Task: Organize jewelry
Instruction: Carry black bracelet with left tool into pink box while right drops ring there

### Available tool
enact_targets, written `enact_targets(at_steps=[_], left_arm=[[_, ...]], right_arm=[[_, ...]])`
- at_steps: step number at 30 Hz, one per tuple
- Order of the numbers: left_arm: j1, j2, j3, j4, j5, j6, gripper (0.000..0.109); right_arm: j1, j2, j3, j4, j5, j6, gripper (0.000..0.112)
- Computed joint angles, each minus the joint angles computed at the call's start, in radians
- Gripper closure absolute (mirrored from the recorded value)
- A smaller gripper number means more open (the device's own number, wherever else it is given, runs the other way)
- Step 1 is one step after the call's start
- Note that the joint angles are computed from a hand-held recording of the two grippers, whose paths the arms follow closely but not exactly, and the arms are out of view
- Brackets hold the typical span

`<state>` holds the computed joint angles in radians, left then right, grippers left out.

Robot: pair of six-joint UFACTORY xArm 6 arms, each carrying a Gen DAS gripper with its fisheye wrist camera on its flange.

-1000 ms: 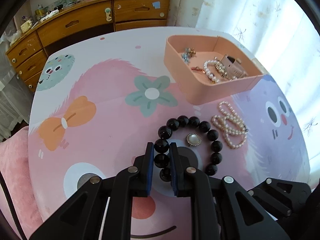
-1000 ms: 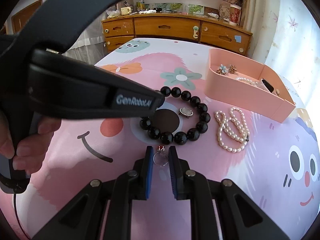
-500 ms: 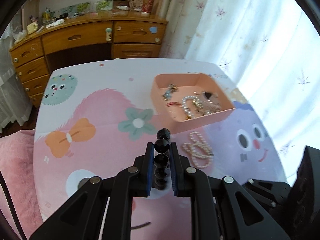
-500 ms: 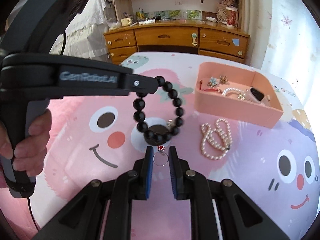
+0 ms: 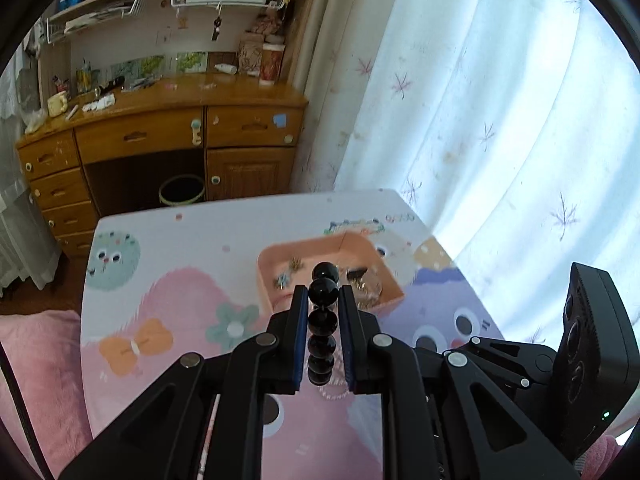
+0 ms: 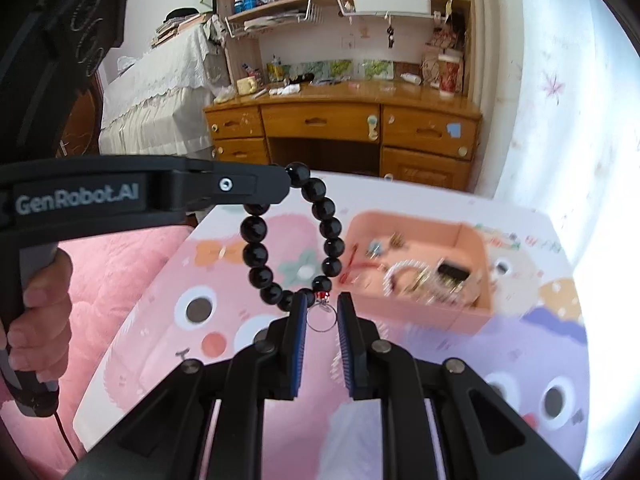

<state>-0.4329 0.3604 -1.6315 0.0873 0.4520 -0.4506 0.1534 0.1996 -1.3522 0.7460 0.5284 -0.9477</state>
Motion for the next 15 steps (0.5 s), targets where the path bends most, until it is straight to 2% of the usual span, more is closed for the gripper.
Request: enact_targets(at_steps=[4, 9, 15], left_arm=[[-0.014, 0.084, -0.158, 0.162, 0.058, -0.087, 0.096], [-0.013, 0.187, -0.298, 0.131, 0.054, -0.084, 0.096], [-0.019, 0.320, -0.470, 0.156, 0.119, -0.117, 0.096]], right_arm=[[-0.034, 0.059, -0.114, -0.017, 0.054, 0.022, 0.097], [-0.065, 0.132, -0.229, -0.034, 0.075, 0.011, 0.097], [-0.102, 0.256, -0.392, -0.053, 0.110, 0.065, 0.097]])
